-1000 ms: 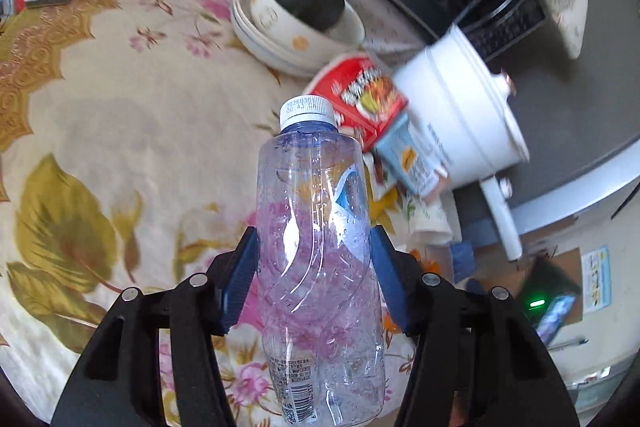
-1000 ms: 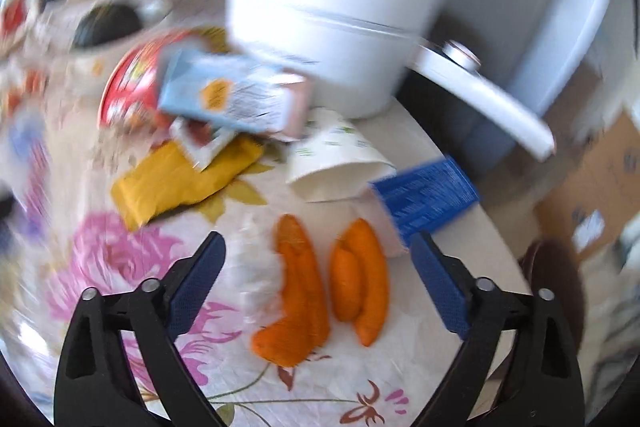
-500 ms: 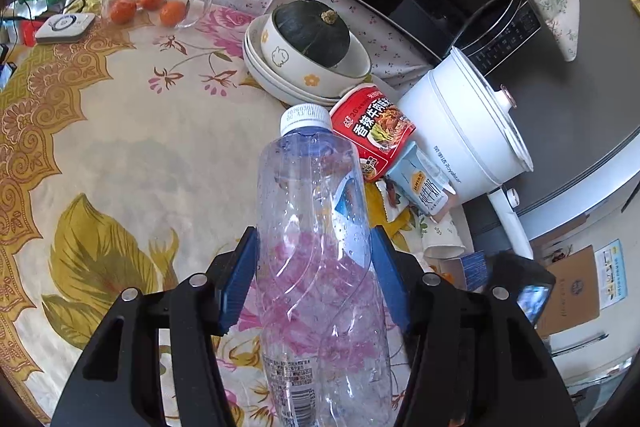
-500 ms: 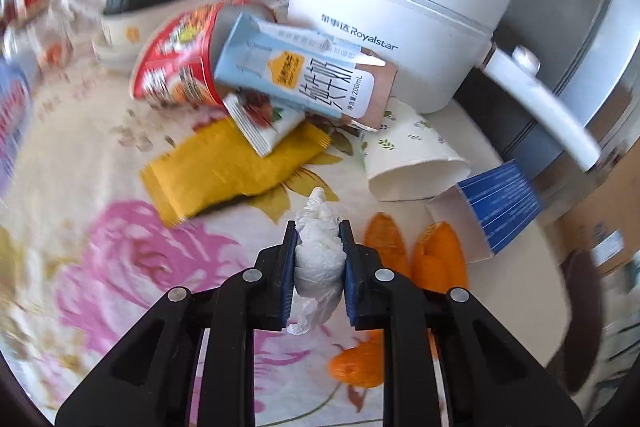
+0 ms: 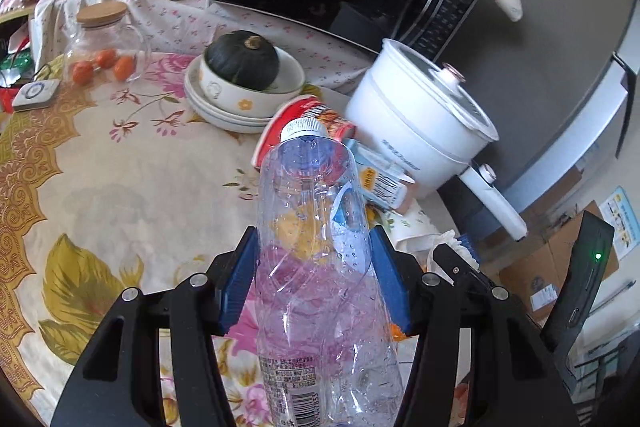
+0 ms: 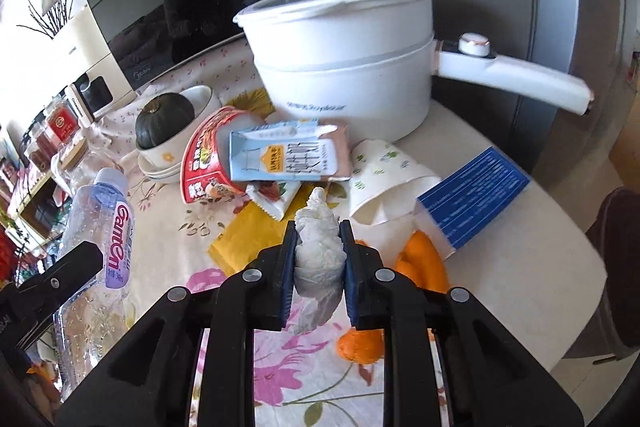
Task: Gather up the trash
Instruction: 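Carry the tissue to the bin and open the right tool while the left tool carries the bottle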
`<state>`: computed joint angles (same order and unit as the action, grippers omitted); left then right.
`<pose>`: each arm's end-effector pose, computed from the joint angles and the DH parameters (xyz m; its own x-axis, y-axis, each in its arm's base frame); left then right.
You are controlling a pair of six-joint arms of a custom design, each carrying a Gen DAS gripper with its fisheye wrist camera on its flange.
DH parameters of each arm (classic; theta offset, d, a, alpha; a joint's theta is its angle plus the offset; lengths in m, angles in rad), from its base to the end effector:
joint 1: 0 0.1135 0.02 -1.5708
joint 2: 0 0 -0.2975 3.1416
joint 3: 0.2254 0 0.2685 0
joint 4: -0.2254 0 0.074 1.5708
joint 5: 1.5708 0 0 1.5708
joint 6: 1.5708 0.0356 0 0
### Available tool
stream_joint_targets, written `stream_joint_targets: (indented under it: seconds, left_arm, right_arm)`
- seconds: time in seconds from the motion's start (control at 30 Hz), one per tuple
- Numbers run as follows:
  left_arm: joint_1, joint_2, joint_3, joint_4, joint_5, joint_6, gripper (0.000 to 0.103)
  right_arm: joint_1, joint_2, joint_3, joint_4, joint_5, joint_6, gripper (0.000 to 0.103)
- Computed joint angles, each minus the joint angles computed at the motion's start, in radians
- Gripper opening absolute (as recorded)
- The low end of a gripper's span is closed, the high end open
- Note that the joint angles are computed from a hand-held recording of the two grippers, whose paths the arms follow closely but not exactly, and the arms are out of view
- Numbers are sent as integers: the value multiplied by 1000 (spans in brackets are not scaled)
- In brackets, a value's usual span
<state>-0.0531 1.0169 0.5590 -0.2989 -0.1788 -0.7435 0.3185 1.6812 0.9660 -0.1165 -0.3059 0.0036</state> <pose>0.2041 -0.0045 0.2298 -0.4527 -0.6430 -0.6178 -0.5207 0.7531 -0.4022 0.3408 0.1237 0.2031 -0.7037 -0.2284 -0.6728 -0.4887 0.8429 0.2250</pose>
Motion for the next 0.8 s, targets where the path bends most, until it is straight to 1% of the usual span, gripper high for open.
stream_joint_targets:
  seconds: [0.13, 0.4, 0.6, 0.8]
  left_arm:
    - [-67, 21, 18, 20, -28, -22, 56]
    - [-205, 96, 69, 61, -87, -77, 56]
    - [-313, 159, 118, 99, -112, -107, 56]
    - [-414, 250, 191, 134, -147, -112, 56]
  right_arm:
    - [-26, -38, -24, 33, 34, -22, 19]
    - [-120, -120, -55, 39, 46, -78, 20]
    - [-225, -158, -63, 32, 34, -128, 20]
    - [-328, -155, -41, 9, -1, -153, 20]
